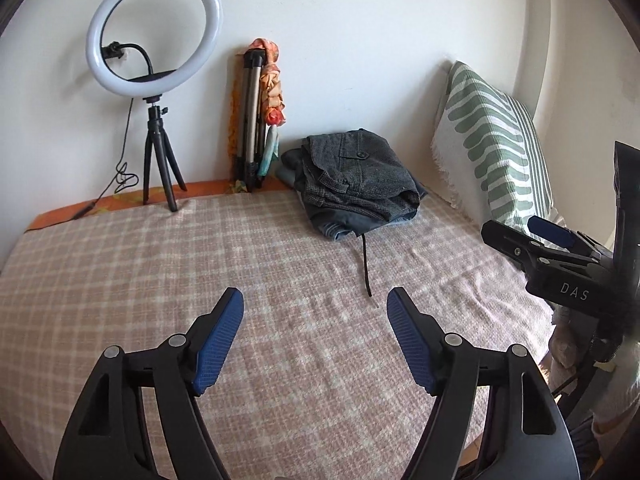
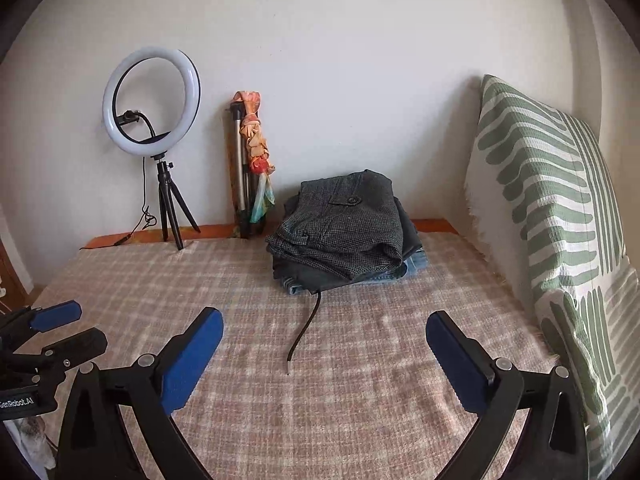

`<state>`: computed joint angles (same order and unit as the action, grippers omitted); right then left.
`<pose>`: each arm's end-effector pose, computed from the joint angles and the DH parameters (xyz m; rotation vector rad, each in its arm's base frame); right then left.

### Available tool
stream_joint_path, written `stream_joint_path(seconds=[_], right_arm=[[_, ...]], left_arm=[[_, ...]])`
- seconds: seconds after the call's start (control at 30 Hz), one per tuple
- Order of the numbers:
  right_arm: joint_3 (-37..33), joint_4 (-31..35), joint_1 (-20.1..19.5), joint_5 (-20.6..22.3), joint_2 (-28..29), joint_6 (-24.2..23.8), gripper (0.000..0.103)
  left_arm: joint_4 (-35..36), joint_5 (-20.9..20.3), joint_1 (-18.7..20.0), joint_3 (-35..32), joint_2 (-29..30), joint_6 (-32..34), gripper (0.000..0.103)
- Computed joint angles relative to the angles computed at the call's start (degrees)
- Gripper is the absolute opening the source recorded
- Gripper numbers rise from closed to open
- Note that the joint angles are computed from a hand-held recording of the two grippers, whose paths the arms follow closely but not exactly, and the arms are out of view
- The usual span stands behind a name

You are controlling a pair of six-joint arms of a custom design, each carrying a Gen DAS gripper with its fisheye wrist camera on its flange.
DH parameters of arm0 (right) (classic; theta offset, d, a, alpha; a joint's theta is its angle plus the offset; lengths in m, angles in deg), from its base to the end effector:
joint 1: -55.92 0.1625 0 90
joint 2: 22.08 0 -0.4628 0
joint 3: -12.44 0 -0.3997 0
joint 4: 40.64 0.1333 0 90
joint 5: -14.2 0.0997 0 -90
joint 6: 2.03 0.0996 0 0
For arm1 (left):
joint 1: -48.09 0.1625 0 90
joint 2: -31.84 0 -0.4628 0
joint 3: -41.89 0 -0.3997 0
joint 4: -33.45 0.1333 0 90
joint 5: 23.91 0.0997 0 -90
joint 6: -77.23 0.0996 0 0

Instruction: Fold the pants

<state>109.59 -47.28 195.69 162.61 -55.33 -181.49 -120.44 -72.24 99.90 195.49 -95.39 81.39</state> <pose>0.4185 -0.2906 -0.0405 0.5885 -2.1526 1.1088 0.0316 -0.2825 0.3552 0.5847 2.3789 -1.0596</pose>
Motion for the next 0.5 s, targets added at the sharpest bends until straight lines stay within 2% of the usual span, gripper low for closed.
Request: stream_joint_path(seconds=[0.23,0.37,0.5], right_arm=[[-0.02,-2.99,1.55,1.42,1.60,-0.36,0.103],[0.44,-5.04,1.45,1.66,1.93,-1.47,0.103],[0.41,-5.46,0.91,1.59,2.25,-1.34,0.103]], left_arm=[[-0.51,0.96,1.57,1.43,-2.42,2.75,0.078],[-2.25,-1.59,5.41,1.28,-1.68,3.61,0.078],[-6.01,-1.58,7.95,2.28,-0.14,6.27,0.078]])
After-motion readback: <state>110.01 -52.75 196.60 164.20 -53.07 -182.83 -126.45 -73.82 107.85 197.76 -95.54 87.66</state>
